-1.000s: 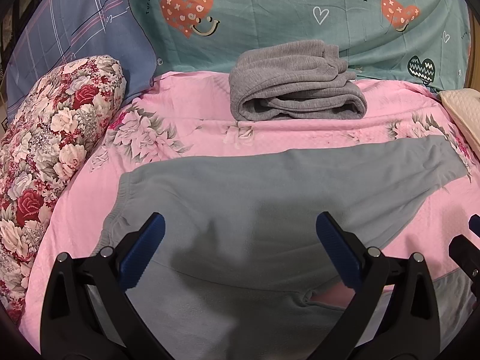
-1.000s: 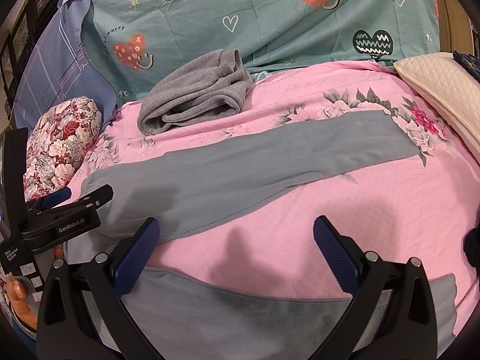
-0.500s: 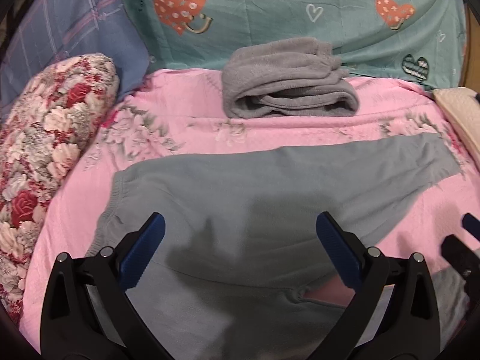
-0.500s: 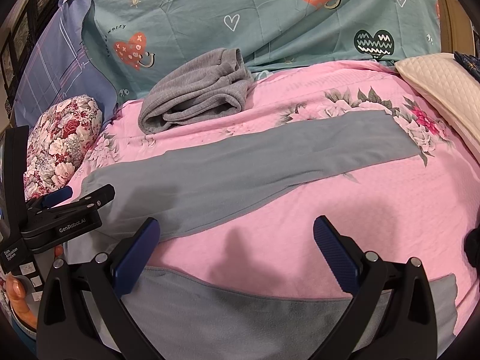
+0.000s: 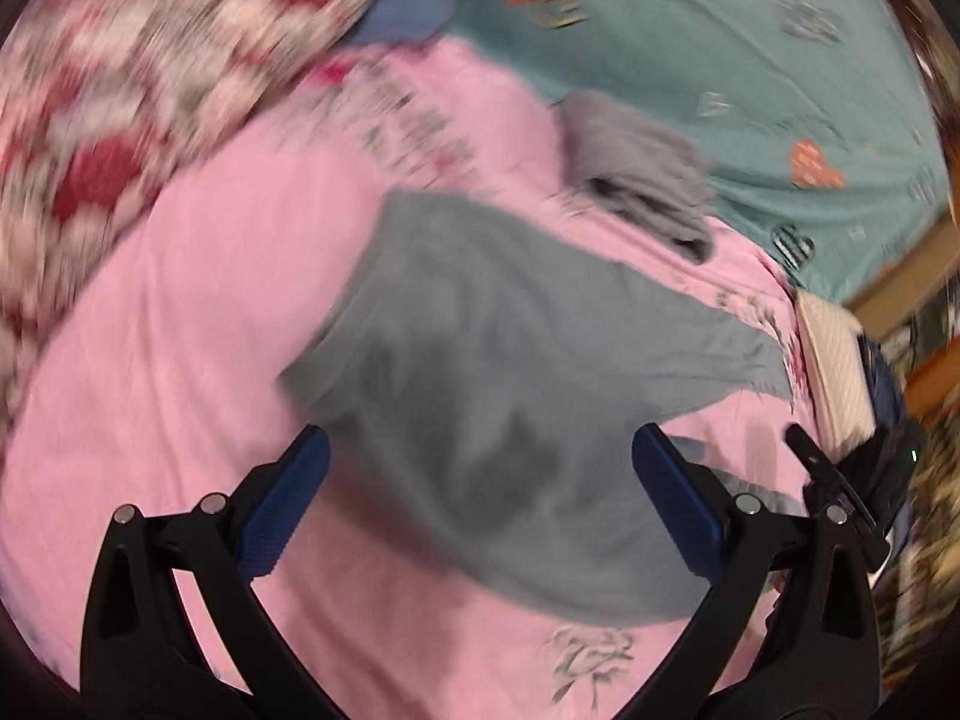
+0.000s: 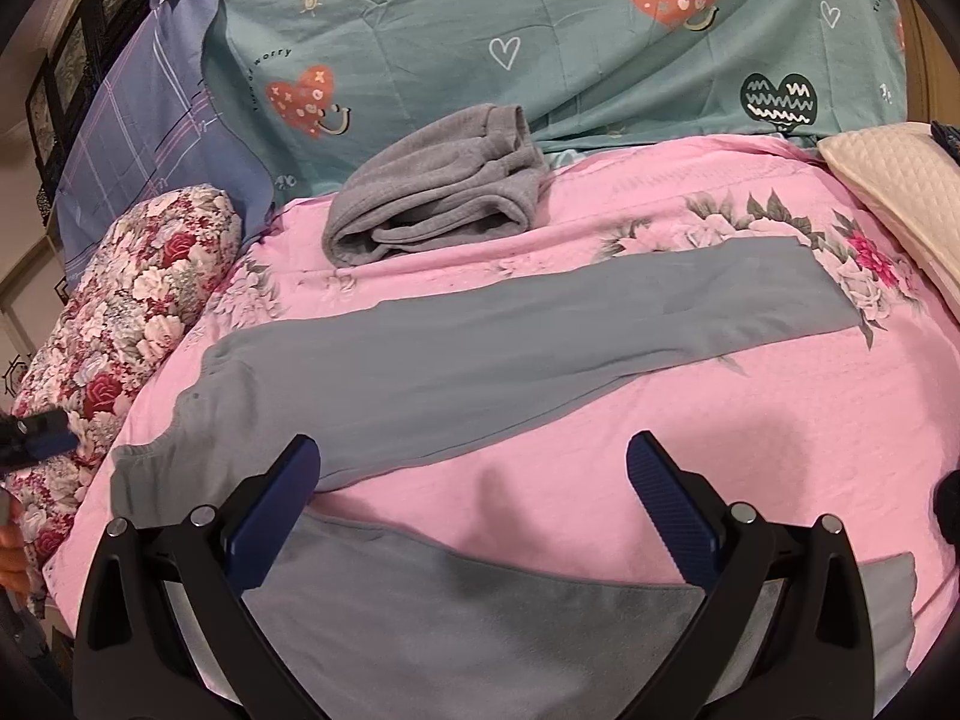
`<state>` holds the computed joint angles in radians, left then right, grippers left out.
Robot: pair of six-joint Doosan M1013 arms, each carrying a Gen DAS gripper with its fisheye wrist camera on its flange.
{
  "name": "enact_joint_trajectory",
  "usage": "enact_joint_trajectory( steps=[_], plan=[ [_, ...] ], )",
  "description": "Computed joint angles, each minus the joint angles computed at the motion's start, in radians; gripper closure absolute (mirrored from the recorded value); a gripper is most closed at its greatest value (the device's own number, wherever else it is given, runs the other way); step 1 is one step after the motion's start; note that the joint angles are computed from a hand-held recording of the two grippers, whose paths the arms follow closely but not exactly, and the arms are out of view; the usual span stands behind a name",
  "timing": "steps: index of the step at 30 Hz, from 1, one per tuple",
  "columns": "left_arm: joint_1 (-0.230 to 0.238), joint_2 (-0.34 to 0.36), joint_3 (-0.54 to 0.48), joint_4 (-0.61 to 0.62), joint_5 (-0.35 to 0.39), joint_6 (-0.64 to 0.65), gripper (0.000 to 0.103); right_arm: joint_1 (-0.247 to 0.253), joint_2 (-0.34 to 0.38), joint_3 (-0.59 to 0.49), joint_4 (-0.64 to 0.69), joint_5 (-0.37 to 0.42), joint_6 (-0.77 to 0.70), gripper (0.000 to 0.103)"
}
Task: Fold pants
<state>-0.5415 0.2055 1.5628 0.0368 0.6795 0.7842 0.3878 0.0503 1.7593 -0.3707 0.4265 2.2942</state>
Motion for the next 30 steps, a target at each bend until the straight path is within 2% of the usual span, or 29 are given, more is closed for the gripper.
enact_joint_trajectory(
  steps=[2,5,7,11,13,14,15,17,19,20,21,23,27,30],
  plan=[
    [0.047,0.002,0.041,-0.147,-0.021,0.025,0.002,-0.007,-0.006,-0.004,0.096,0.002,-0.075,0.001],
    [0.098,0.021,0.078,-0.403,-0.063,0.166,0.002,-0.021,-0.029,0.002,0.201,0.008,-0.150,0.001],
    [0.103,0.037,0.075,-0.448,-0.070,0.213,0.002,-0.036,-0.051,0.014,0.251,0.021,-0.196,0.001],
    [0.087,0.051,0.058,-0.398,-0.116,0.212,0.002,-0.073,-0.124,0.068,0.145,0.112,-0.111,0.001],
    [0.082,0.052,0.057,-0.377,-0.145,0.229,0.016,-0.107,-0.164,0.101,0.135,0.159,-0.078,0.001],
    [0.084,0.059,0.048,-0.398,-0.140,0.265,0.034,-0.136,-0.196,0.130,0.135,0.177,-0.051,0.001],
    [0.086,0.062,0.045,-0.416,-0.132,0.292,0.060,-0.155,-0.219,0.153,0.125,0.182,-0.022,0.001],
    [0.090,0.076,0.034,-0.442,-0.106,0.334,0.096,-0.205,-0.271,0.202,0.133,0.194,0.007,0.001],
    [0.085,0.078,0.038,-0.413,-0.112,0.316,0.096,-0.249,-0.307,0.237,0.193,0.209,-0.026,0.001],
    [0.079,0.074,0.043,-0.381,-0.122,0.295,0.096,-0.271,-0.322,0.256,0.248,0.214,-0.064,0.005],
    [0.077,0.069,0.050,-0.373,-0.134,0.292,0.097,-0.289,-0.331,0.268,0.311,0.220,-0.112,0.013],
    [0.076,0.060,0.061,-0.366,-0.153,0.289,0.097,-0.311,-0.342,0.286,0.406,0.235,-0.201,0.020],
    [0.076,0.051,0.064,-0.312,-0.143,0.236,0.097,-0.286,-0.324,0.284,0.423,0.261,-0.287,0.036],
    [0.073,0.052,0.065,-0.291,-0.134,0.217,0.097,-0.258,-0.290,0.268,0.383,0.256,-0.312,0.039]
  ],
)
